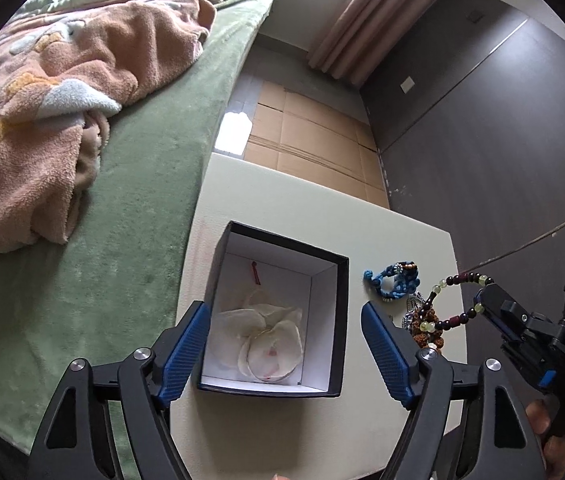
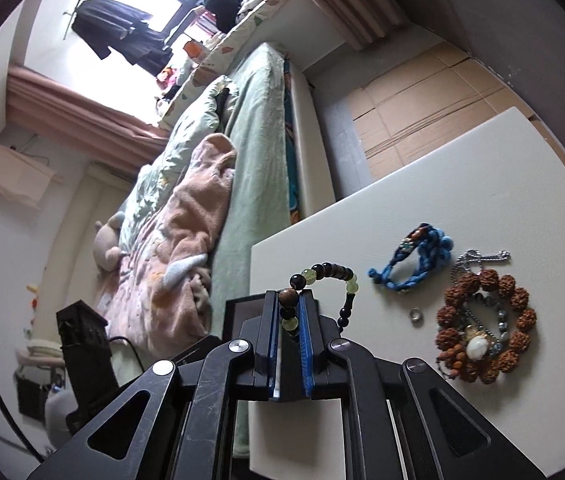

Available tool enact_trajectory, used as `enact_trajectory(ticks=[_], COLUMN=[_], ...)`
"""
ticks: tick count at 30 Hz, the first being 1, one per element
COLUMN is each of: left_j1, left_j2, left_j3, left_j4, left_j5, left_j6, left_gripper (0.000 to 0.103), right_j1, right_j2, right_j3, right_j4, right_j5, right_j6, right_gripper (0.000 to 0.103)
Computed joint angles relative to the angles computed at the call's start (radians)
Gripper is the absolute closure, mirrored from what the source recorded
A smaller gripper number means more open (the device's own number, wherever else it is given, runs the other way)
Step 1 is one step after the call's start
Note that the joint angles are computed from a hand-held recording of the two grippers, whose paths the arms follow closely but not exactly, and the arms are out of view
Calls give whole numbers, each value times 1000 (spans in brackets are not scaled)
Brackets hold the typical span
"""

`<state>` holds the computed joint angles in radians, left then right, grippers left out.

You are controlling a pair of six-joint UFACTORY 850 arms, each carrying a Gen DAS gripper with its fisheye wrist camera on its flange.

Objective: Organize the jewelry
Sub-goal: 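Lower the bead bracelet into the box and open the right tool, then move the left tool to the pile and grasp the brown rudraksha bracelet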

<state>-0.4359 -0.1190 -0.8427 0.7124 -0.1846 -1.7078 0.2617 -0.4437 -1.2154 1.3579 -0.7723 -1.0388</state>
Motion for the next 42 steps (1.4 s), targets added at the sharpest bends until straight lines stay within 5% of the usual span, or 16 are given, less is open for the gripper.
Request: enact_trajectory(ticks=[17,20,22,23,30,33,38,42], left_j1=[25,29,24,21,5,-5,-25,-43], left_j2=[171,179,177,173,118,87,38,-4], left_j3=[160,167,162,158,108,78,23,-26], left_j4=[200,207,210,210,192,175,121,80], left_j5=[-63,-63,-64,-65,-37,-26,-14,-7], left_j6=[-285,-298,-296,-293,-248,-217,-134,-71], left_gripper=[24,24,24,24,24,24,24,24], right_j1=[126,160,168,164,102,63,8,-37], right_j2=[-62,-86,-103,-99,-49,-19,21,46], right_j3=[-43,-75,-92,-81,-21,11,50,76], right_j4=[7,-96,-182,-174,-148,-132,-137,-128], right_j5=[-124,-52,-35,-27,1,19,42,59], right_j6=[-33,41,116,110,65,48,41,33], right_gripper=[92,90,62,59,57,45,41,24])
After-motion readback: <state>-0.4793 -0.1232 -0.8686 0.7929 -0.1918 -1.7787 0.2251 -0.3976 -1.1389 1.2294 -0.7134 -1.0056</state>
